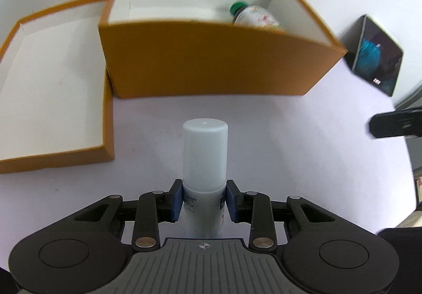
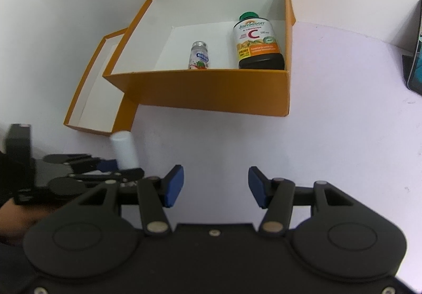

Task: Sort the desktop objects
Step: 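Lift the white spray can upright with the left gripper, then carry the spray can into the deeper box and open the left gripper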

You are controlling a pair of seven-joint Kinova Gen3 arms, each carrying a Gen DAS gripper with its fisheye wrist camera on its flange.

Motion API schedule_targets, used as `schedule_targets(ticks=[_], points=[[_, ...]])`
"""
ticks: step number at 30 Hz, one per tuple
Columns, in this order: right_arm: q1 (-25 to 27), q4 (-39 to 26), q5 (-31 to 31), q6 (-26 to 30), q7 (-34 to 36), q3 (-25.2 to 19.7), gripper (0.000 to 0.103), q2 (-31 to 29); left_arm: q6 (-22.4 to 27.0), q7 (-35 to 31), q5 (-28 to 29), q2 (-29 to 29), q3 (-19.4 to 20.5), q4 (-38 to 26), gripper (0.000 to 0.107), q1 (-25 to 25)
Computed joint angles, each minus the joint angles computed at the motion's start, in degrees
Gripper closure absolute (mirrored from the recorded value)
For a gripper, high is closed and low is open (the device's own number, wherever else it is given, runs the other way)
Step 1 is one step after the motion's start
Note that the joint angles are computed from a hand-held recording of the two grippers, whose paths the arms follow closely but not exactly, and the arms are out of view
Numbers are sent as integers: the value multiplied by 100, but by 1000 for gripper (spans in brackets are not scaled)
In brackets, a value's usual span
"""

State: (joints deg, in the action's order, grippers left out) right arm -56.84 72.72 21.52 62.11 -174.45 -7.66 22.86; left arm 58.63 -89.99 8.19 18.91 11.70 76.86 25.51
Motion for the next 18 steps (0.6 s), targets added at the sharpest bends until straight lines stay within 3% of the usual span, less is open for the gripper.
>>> schedule_targets(ticks=[2, 6, 12, 18], points=[[9, -50, -17, 8, 62, -15, 50, 33, 93, 186, 34, -202, 88, -107, 78, 2], [13, -110, -67, 4, 135, -15, 50, 78, -417, -50, 333, -102, 57, -170, 78, -113], [-2, -283, -139, 55, 311, 13, 50, 202, -1058, 415, 355, -203, -64, -274, 78, -85], [-111, -439, -100, 152, 301, 79, 50, 293, -1076, 810, 74, 349, -122, -1108, 78, -10]])
